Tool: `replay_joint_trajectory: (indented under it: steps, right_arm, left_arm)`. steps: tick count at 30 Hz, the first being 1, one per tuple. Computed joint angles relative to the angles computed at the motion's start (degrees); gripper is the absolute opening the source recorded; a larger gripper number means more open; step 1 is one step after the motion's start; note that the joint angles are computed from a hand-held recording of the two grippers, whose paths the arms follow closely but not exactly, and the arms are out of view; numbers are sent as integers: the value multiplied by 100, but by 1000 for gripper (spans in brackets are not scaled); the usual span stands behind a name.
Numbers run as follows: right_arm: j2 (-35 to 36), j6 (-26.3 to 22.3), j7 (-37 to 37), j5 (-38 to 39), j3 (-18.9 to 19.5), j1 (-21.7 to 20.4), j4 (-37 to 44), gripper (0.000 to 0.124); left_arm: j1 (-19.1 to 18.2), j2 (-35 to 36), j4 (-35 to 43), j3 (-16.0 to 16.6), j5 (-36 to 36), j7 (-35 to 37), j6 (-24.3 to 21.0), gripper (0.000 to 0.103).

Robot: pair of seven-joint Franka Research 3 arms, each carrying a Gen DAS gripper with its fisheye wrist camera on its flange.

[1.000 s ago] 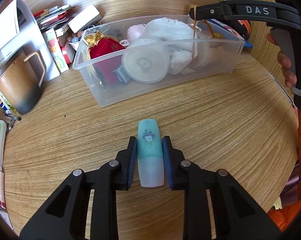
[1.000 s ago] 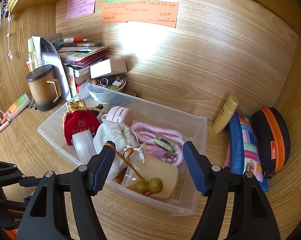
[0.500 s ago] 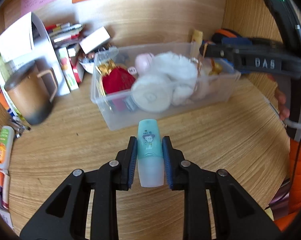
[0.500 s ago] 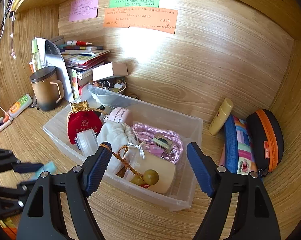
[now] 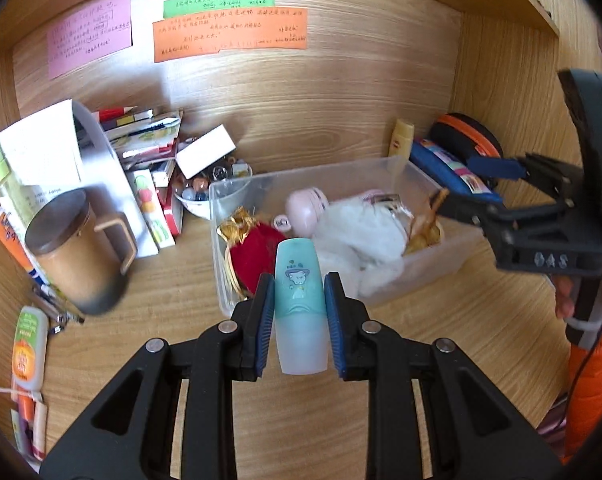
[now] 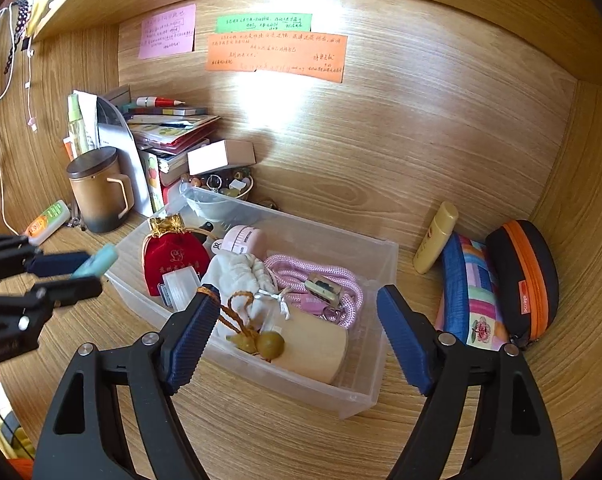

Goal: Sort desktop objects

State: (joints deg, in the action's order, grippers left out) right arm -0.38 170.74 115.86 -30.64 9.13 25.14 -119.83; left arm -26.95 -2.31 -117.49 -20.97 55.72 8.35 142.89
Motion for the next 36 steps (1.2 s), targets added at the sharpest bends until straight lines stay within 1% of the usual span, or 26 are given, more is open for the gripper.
replay_joint_trajectory:
  steps: [5, 10, 16, 19, 25, 27, 29, 31, 32, 33, 35, 36]
  right_arm:
    - [45, 21, -110, 128, -9, 19, 13, 78]
    - [42, 25, -190, 241, -26, 49, 1, 78]
    - [-16, -35, 127, -101, -20, 13, -10, 79]
    - [-39, -33, 163, -105, -4, -16, -29, 80]
    - [-157, 39, 288, -117, 62, -90, -163, 82]
    - [-217, 34, 384, -207, 103, -133, -213, 82]
    - [-280, 11, 419, -251, 155, -164, -264, 82]
    - [-349, 14, 330, -203, 200, -183, -335, 82]
    - [-378, -12, 286, -178, 229, -197, -358, 84]
    - [-421, -40, 332, -257, 270, -233, -391, 87]
    - [-504, -238, 680, -707, 407, -366, -414, 89]
    - [-538, -300, 689, -717, 418, -375, -448, 89]
  left_arm:
    - [60, 193, 205, 94, -5, 227, 99, 25]
    - [94, 469, 387, 230, -185, 435, 215, 24]
    - [62, 592, 461, 327, -239, 487, 266, 25]
    - [53, 639, 506, 346, -345, 575, 240, 25]
    - [84, 619, 450, 396, -497, 592, 470, 28]
    - [64, 590, 445, 387, -421, 514, 433, 32]
    - [29, 546, 449, 369, -233, 333, 306, 50]
    - [8, 467, 414, 342, -30, 157, 255, 58]
    - [6, 429, 397, 325, 20, 119, 236, 60]
    - [1, 391, 388, 303, 69, 82, 193, 61]
    - [-4, 325, 374, 261, 170, 1, 93, 71]
    - [-4, 286, 356, 243, 243, -66, 60, 72]
